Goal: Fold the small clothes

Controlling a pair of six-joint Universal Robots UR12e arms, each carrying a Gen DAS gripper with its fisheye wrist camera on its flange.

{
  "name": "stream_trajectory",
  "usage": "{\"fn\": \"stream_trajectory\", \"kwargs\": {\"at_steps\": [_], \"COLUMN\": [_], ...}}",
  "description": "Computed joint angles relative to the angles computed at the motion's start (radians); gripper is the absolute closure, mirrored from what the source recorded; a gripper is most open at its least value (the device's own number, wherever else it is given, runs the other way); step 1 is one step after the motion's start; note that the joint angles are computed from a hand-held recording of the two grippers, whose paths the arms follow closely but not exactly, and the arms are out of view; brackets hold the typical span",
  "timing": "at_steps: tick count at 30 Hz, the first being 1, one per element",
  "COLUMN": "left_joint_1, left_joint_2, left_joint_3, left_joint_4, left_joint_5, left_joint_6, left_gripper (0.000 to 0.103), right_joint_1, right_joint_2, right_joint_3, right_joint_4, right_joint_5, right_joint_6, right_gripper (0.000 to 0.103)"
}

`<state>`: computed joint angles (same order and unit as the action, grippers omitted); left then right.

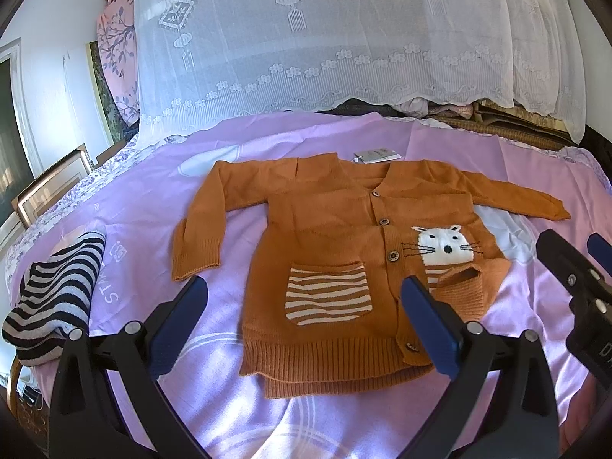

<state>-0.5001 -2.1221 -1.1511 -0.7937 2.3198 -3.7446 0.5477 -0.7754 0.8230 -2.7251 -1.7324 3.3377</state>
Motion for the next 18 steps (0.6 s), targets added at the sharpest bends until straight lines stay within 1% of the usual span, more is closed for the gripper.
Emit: {"fn": "stream_trajectory", "kwargs": {"at_steps": [15,18], "left_joint_1": [0.001,0.005], "left_joint_2": [-0.001,-0.001], "left_joint_3": [0.003,-0.001], "left_joint_4": [-0.016,-0.027], "left_joint_5": [-0.008,-0.016], "left_joint_6": [-0.006,-0.010], "left_gripper": [0.004,0.004], "right_joint_1": [0.000,0.001], "right_joint_2": [-0.002,0.001], "right_joint_3": [0.006,0.005], "right_joint_4": [0.002,0.019], "right_joint_5": [0.000,-0.008], "right_joint_6": [0.000,-0.005], "right_gripper": [0.003,0.003]}}
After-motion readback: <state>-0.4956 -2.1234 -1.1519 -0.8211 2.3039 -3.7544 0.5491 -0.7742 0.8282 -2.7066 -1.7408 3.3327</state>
